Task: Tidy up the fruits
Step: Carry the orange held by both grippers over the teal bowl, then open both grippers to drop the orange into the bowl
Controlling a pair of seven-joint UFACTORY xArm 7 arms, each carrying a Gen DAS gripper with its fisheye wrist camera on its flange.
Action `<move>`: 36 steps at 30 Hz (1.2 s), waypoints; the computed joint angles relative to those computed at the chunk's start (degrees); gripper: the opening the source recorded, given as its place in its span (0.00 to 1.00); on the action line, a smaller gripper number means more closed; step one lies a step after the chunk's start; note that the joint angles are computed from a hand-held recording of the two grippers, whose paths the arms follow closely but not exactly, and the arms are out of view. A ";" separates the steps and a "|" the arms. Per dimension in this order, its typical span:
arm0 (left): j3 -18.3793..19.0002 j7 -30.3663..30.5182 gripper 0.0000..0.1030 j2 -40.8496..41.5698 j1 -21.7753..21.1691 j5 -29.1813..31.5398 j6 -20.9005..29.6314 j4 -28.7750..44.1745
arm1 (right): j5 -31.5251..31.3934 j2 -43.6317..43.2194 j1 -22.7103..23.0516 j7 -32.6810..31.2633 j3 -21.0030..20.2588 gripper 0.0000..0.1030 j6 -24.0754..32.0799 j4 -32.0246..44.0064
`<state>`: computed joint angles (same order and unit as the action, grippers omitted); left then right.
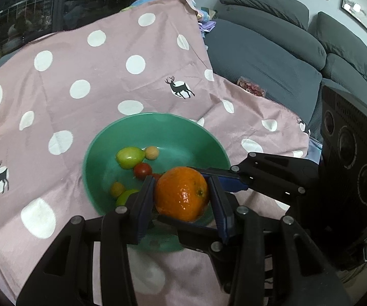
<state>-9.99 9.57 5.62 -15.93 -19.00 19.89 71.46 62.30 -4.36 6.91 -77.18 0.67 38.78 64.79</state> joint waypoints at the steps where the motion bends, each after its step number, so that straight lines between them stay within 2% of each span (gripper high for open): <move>1: -0.04 0.29 0.41 0.61 0.07 -0.30 0.21 0.62 | -0.36 0.96 -0.15 0.43 -0.12 0.45 0.17 0.82; 7: -0.78 0.86 0.41 4.49 0.70 -1.34 0.66 3.63 | -2.08 4.74 -1.63 2.24 0.56 0.45 0.62 3.45; 18: -2.87 4.88 0.41 8.81 3.13 -8.31 3.27 7.68 | -11.52 9.54 -3.94 9.64 2.61 0.45 1.69 8.27; 27: -2.34 2.86 0.43 9.97 2.98 -7.06 4.30 8.27 | -18.19 11.89 -4.89 15.59 3.62 0.45 4.28 10.57; 36: -1.12 -1.35 0.40 10.68 2.32 -3.29 4.66 8.62 | -19.83 12.03 -5.20 17.08 4.18 0.45 4.34 10.70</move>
<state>-11.10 8.21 16.30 -13.61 -22.29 24.55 80.09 42.47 7.67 1.71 -60.10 4.85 43.12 75.49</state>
